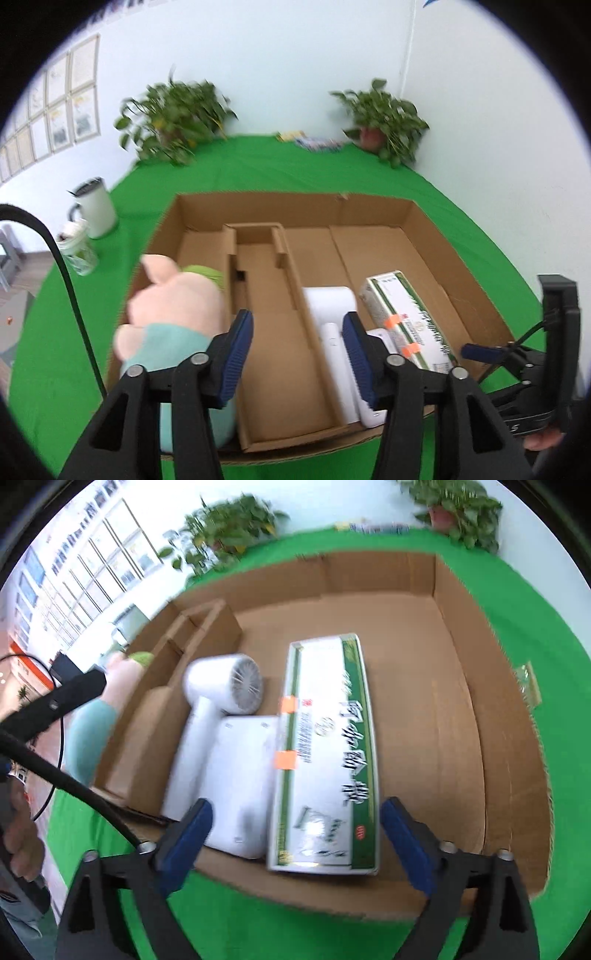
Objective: Organize objects
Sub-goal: 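Withdraw the right gripper from the box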
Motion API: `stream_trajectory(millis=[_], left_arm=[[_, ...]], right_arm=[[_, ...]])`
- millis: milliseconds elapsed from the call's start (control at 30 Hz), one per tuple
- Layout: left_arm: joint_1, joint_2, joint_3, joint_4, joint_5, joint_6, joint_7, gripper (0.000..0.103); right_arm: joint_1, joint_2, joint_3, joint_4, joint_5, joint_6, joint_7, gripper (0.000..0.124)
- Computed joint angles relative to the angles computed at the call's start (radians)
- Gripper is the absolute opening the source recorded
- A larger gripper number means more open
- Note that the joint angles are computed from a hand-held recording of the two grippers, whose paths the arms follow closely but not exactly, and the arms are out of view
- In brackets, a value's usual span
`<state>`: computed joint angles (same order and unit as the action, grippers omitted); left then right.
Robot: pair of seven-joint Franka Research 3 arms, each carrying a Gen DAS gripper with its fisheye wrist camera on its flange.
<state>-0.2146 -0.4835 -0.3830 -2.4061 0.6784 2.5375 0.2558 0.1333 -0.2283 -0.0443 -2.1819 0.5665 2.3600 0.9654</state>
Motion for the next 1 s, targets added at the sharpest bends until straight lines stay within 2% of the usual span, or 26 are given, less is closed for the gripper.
stream_trajectory(millis=[33, 67, 167, 267, 400, 533, 633, 700, 800, 967, 1000], left_arm=[[0.010, -0.048, -0.008, -0.023, 0.020, -0.025, -0.017, 0.069], [0.033, -0.085, -0.045, -0.047, 0.060, -0.044, -0.072, 0.071], [0.052, -0.142, -0.103, -0.077, 0.126, -0.109, -0.160, 0.073], [0.049, -0.163, -0.134, -0.097, 0.165, -0.176, -0.223, 0.078], [0.029, -0.166, -0.164, -0.122, 0.227, -0.239, -0.306, 0.079], [-0.016, -0.124, -0.158, -0.126, 0.248, -0.309, -0.320, 0.079], [-0.043, -0.105, -0.131, -0.141, 0.265, -0.306, -0.350, 0.081], [-0.046, -0.082, -0.142, -0.134, 0.302, -0.333, -0.364, 0.084], [-0.067, -0.041, -0.144, -0.113, 0.330, -0.385, -0.357, 0.088], [-0.111, -0.022, -0.114, -0.106, 0.344, -0.417, -0.361, 0.090], [-0.118, -0.020, -0.109, -0.106, 0.344, -0.418, -0.361, 0.094]], right_arm=[[0.004, -0.028, 0.004, -0.031, 0.012, 0.035, -0.007, 0.099], [0.010, -0.044, 0.009, -0.050, 0.020, 0.062, -0.011, 0.100], [0.032, -0.096, 0.007, -0.095, 0.047, 0.085, -0.027, 0.102], [0.061, -0.175, 0.024, -0.175, 0.052, 0.187, -0.063, 0.102], [0.112, -0.222, 0.080, -0.299, 0.038, 0.489, -0.070, 0.102], [0.109, -0.251, 0.110, -0.392, -0.025, 0.670, -0.002, 0.102], [0.097, -0.240, 0.117, -0.408, -0.058, 0.700, 0.068, 0.102], [0.150, -0.229, 0.067, -0.415, -0.052, 0.734, 0.070, 0.103], [0.169, -0.219, 0.052, -0.428, -0.081, 0.781, 0.095, 0.103], [0.253, -0.220, -0.015, -0.472, -0.108, 0.891, 0.113, 0.103], [0.256, -0.220, -0.020, -0.473, -0.118, 0.891, 0.121, 0.103]])
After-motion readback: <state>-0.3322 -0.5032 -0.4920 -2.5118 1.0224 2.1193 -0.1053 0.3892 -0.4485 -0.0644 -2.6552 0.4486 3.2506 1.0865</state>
